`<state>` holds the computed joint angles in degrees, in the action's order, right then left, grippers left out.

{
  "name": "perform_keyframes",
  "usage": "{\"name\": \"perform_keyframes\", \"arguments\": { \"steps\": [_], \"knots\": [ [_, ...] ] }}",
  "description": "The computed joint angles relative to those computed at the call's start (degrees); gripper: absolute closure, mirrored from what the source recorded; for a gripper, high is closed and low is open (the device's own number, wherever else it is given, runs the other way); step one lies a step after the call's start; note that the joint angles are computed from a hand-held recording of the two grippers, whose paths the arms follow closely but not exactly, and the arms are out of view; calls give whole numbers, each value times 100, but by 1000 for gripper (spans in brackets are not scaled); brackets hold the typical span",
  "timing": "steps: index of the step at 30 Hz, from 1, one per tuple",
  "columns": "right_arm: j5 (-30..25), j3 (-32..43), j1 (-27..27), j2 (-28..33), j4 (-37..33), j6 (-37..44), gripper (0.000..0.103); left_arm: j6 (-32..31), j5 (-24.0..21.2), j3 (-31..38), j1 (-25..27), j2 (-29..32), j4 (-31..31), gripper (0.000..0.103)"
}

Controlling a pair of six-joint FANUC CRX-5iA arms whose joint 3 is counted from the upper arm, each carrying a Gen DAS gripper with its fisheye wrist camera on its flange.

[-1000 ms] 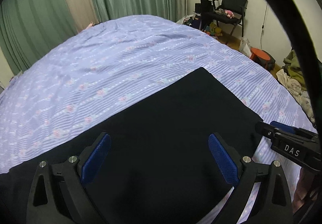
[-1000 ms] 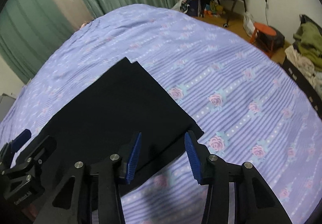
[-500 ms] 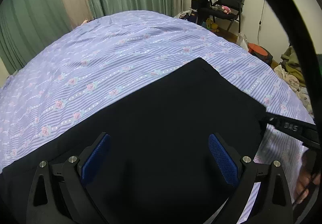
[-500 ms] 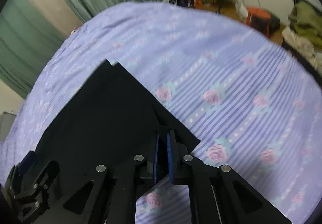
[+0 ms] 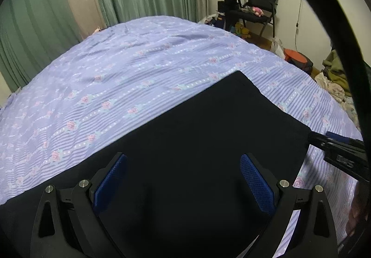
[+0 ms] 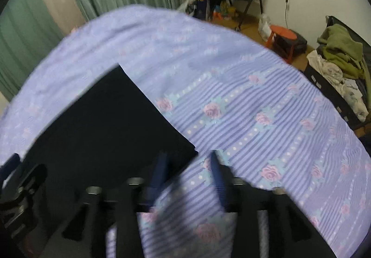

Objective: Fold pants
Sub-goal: 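Lower the right gripper onto the strip's end and close on it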

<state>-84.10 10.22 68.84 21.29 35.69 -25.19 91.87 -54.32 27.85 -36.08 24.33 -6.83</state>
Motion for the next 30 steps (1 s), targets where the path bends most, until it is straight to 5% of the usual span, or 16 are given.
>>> {"name": "perform_keyframes", "arguments": {
  "steps": [10, 17, 24, 26, 28, 30],
  "knots": [
    [2073, -1435, -42, -684, 356, -1397, 51, -52, 34, 13, -63, 66, -136, 4],
    [3325, -2479, -339, -960, 1519, -2751, 43, -70, 54, 81, -47, 189, -32, 4],
    [3613, -2667, -627, -914, 2116, -3136, 41, -225, 95, 58, -51, 197, 18, 4],
    [3597, -2629, -657, -945, 2018, -3208, 46, -220, 96, 12, -17, 142, 81, 4],
    [3547, -2679, -590, -1050, 2025, -3397, 69, -205, 94, -34, 23, 77, 132, 4],
    [3634, -2828, -576, -1194, 2385, -3775, 76, -160, 101, -102, 61, -25, 99, 4]
  ]
}}
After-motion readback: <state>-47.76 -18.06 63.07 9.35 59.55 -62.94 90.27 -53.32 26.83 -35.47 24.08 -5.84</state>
